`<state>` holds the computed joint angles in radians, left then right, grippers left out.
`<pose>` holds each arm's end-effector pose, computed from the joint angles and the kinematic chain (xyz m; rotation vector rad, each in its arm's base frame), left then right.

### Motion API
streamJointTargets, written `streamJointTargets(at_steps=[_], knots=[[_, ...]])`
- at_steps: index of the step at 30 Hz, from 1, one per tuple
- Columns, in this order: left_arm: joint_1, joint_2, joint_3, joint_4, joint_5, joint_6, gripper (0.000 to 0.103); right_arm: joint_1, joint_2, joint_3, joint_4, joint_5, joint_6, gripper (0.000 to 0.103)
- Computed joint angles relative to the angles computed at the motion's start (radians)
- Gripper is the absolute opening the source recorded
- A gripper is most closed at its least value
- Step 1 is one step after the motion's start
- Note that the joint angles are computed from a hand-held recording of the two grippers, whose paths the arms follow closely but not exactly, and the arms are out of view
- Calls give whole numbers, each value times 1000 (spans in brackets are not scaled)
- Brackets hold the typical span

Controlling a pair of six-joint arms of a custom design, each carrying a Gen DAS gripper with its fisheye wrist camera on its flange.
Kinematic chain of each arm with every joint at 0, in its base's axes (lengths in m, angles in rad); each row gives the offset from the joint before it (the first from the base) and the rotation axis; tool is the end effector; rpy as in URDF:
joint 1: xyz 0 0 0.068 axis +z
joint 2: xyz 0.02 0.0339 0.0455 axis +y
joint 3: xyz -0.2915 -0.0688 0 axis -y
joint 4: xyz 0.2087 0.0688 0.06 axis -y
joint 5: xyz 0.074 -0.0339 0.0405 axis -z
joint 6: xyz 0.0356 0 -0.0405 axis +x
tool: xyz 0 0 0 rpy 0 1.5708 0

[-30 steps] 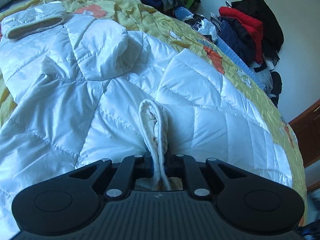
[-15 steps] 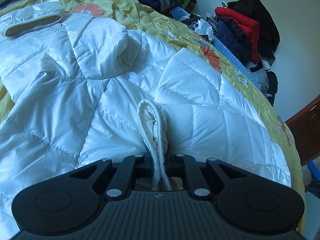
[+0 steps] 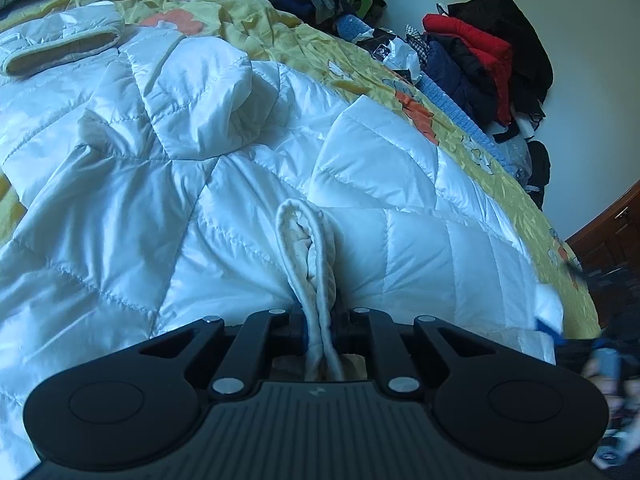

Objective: Fold small clothes

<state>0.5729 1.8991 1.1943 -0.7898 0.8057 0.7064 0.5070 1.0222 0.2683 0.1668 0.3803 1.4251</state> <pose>0.2823 0.1515 0.2016 0.2062 2.4793 -0.7939 0.1378 0.0614 0.2038 1.1723 1.8623 0.7252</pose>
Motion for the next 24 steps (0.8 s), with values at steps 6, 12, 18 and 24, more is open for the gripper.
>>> streamJointTargets(at_steps=[6, 12, 18, 24], knots=[[11, -3, -26, 29, 22, 21, 11, 64, 31, -174, 226, 101, 20, 43], [58, -151, -147, 155, 38, 2, 12, 76, -86, -193, 108, 85, 122, 14], [240, -338, -277, 407, 217, -167, 72, 594, -147, 47, -343, 536, 254, 82], [165, -359, -284, 307, 208, -85, 83, 526, -22, 98, -185, 405, 43, 86]])
